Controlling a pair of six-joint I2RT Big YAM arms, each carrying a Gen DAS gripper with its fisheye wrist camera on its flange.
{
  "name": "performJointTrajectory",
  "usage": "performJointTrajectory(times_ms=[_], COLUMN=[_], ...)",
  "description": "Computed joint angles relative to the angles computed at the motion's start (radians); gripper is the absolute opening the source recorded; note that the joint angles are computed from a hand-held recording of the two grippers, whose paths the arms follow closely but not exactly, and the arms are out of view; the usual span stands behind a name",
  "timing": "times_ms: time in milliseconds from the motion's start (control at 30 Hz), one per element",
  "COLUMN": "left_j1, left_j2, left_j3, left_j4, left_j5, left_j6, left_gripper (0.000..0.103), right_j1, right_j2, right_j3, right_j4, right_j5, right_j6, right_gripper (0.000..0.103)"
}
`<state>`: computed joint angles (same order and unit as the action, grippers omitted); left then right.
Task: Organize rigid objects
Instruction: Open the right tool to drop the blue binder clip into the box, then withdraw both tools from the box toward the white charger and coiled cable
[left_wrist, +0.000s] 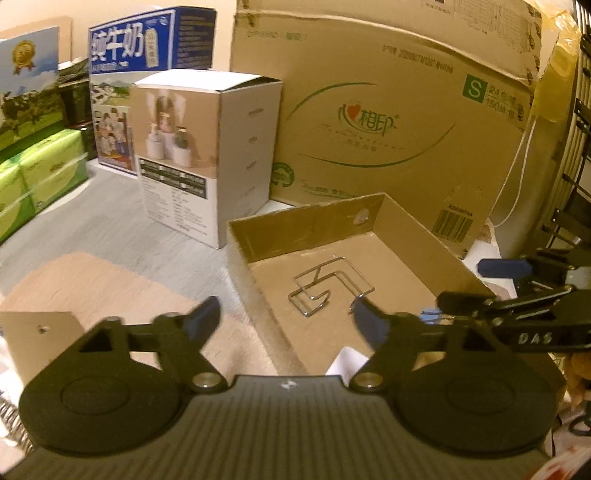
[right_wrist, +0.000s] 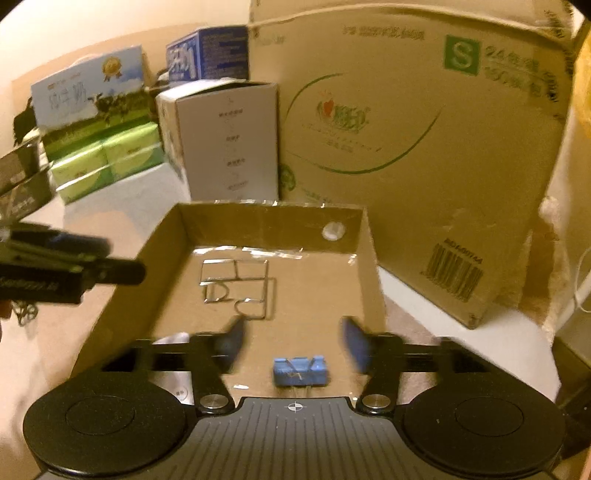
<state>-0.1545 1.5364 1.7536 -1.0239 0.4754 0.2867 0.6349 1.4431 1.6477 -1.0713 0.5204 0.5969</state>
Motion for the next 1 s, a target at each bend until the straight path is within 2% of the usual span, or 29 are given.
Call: performJointTrajectory(times_ms=[200,333,433,567,733,833,1000], left_j1=[0.032,0.052,0.081,0.123,0.185,0.222,0.285], left_j2=[-0.078,-0.149,-0.192,-0.237,-0.292,-0.312,-0.352], left_j3=[-0.072,-0.138,-0.171,-0.199,-0.23,-0.235,-0.255], left_j4=[0.006,0.017,-0.008,-0.049,-0.1,-0.147,-0.178], left_j5=[-0.003,-0.031,-0.005,0.019,0.053,0.069,0.095], left_j6=[0.037,0.051,0.049,0.049,0.075,0.102,0.13], left_gripper=[0.09,0.091,0.091,0.091,0.091,0.091,0.091], right_j1=[0.058,0.128,0.174,0.237,0.308,0.341,0.389], right_j2=[-0.024,-0.031,-0.025,-0.019,-0.006,0.006,0.035], right_j3=[0.008,0.024,0.046,0.074,0.098,0.113,0.15], right_j4=[-0.057,-0.113,-0.16,-0.23,-0.272,-0.283,-0.299], right_j5=[0.058,0.11,0.138,0.183,0.2,0.211,0.219], right_j6=[0.081,0.15,0.179,0.295,0.414,0.464,0.523], right_gripper=[0.074,0.074,0.074,0.074,0.074,0.074,0.074])
